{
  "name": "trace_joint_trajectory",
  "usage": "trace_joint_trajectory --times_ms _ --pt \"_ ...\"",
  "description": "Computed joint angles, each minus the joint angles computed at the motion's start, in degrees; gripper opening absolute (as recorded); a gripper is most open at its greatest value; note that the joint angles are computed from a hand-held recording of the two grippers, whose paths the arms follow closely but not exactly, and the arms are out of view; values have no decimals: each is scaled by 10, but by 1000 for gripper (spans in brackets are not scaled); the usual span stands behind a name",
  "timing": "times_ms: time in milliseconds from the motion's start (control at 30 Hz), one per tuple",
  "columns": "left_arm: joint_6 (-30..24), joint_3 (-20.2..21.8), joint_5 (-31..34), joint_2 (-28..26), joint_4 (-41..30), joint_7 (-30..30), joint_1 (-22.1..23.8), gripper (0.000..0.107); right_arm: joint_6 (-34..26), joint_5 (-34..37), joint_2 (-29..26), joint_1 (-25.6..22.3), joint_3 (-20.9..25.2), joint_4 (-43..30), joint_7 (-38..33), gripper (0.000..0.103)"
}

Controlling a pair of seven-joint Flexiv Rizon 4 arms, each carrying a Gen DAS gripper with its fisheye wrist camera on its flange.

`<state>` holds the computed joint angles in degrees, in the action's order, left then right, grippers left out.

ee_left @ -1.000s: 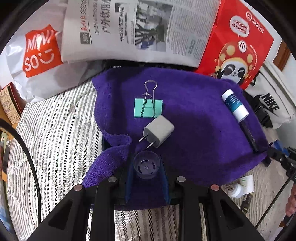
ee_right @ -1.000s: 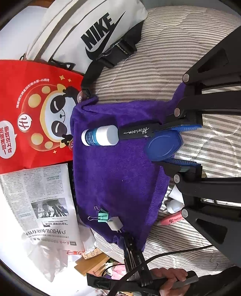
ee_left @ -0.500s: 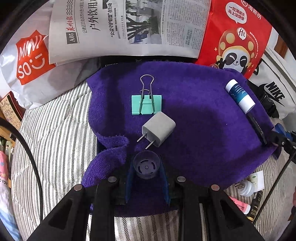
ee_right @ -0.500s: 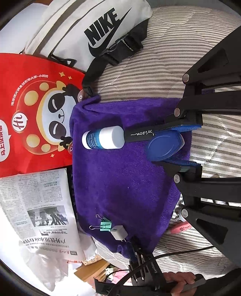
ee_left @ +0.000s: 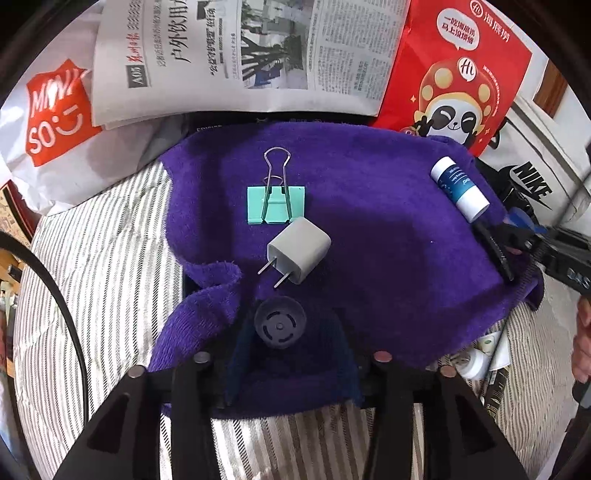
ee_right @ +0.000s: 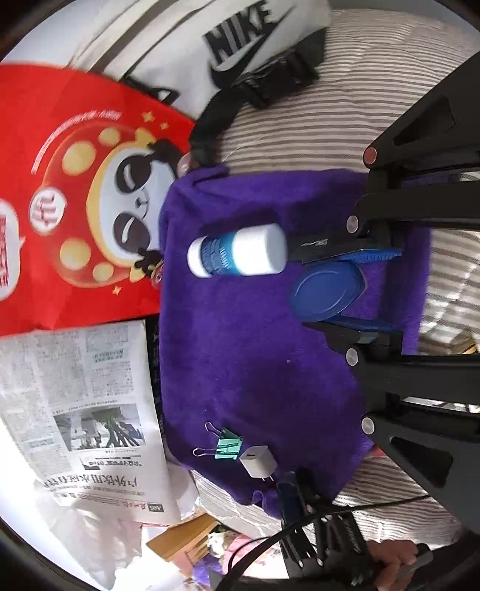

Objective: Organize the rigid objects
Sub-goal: 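Lower the clear cup onto the towel and open the left tool while the right tool releases the container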

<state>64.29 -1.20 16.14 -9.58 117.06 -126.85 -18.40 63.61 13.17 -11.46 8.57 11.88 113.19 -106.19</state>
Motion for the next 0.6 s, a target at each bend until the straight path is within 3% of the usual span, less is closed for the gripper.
trace_joint_trajectory --times_ms 367,600 --pt "-11 -9 36 61 31 -30 0 59 7 -25 -77 20 9 -77 37 25" --pt "-63 -36 83 107 48 -67 6 66 30 -117 -124 54 -20 -95 113 25"
